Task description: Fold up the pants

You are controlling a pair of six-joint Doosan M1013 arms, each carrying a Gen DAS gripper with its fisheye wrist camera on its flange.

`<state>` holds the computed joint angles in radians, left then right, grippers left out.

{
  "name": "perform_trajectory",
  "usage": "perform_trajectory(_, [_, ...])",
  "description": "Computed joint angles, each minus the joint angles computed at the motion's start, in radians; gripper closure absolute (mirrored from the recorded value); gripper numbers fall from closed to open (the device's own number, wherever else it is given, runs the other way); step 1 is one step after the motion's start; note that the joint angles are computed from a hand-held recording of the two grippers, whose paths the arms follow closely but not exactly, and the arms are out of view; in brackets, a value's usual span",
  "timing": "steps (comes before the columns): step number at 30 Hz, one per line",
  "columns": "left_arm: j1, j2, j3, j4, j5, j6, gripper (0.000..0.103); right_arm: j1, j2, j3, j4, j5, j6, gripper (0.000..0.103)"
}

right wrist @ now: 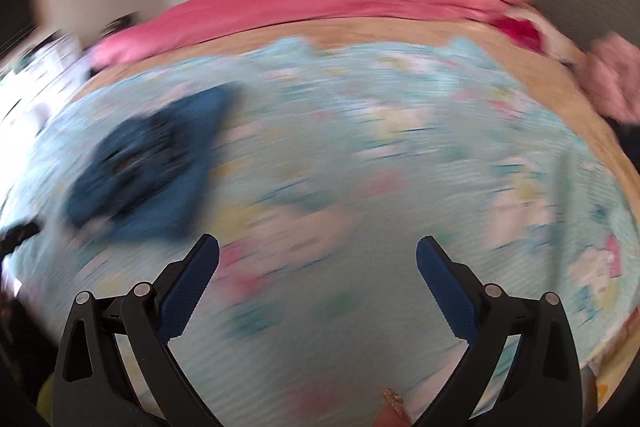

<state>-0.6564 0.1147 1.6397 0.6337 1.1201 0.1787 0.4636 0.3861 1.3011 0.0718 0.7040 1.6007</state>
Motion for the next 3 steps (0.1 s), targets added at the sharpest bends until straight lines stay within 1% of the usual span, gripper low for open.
perform_trajectory(1, [0.025,0.005,0.0,-0.002,0.026,0.016,0.009,-0.025,0.025,-0.037,-0.034,0.014,0.054,0.004])
perform_trajectory(3, [0.083,0.018,-0.004,-0.005,0.085,0.043,0.009,-0.06,0.079,-0.117,-0.163,0.058,0.192,0.004])
